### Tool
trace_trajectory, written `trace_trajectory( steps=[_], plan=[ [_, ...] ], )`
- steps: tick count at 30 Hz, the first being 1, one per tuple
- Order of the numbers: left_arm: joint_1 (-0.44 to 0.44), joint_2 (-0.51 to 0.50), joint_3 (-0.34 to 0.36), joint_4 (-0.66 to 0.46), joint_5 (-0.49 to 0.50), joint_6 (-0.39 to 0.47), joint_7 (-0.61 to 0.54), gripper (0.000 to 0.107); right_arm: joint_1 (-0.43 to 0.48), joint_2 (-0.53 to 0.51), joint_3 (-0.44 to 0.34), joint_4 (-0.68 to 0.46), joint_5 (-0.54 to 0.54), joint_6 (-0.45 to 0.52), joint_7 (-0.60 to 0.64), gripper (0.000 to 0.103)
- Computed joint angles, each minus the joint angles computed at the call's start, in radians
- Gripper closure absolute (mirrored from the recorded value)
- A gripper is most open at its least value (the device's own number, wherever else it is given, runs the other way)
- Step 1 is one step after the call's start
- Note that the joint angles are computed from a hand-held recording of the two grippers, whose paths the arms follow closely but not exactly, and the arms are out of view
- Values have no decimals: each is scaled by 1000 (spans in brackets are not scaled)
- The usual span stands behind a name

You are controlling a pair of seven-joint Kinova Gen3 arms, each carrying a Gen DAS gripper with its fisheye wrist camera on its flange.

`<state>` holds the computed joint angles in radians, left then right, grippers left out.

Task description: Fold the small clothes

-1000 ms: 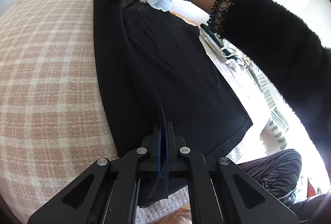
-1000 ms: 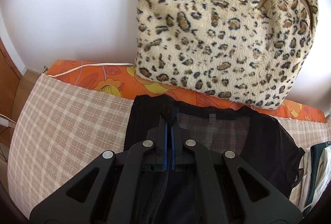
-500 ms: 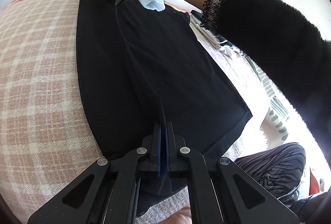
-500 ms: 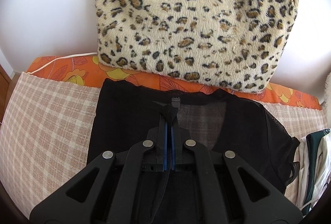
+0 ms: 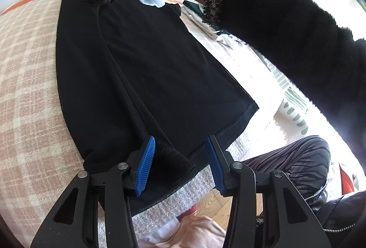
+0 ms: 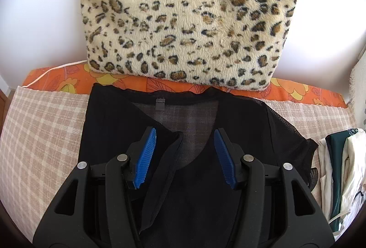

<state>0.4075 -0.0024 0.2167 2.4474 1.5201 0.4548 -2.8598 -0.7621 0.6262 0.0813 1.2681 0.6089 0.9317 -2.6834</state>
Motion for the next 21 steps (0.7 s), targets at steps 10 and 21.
trace_trajectory(
  steps=[10,21],
  plan=[
    [-97,-137,-29,103,-7,21,24,63,-45,-247,-47,279,111,-67,-153,48],
    [-127,-208,52,126,-101,-122,145,63,-19,-566,-201,636,181,-105,-402,47]
  ],
)
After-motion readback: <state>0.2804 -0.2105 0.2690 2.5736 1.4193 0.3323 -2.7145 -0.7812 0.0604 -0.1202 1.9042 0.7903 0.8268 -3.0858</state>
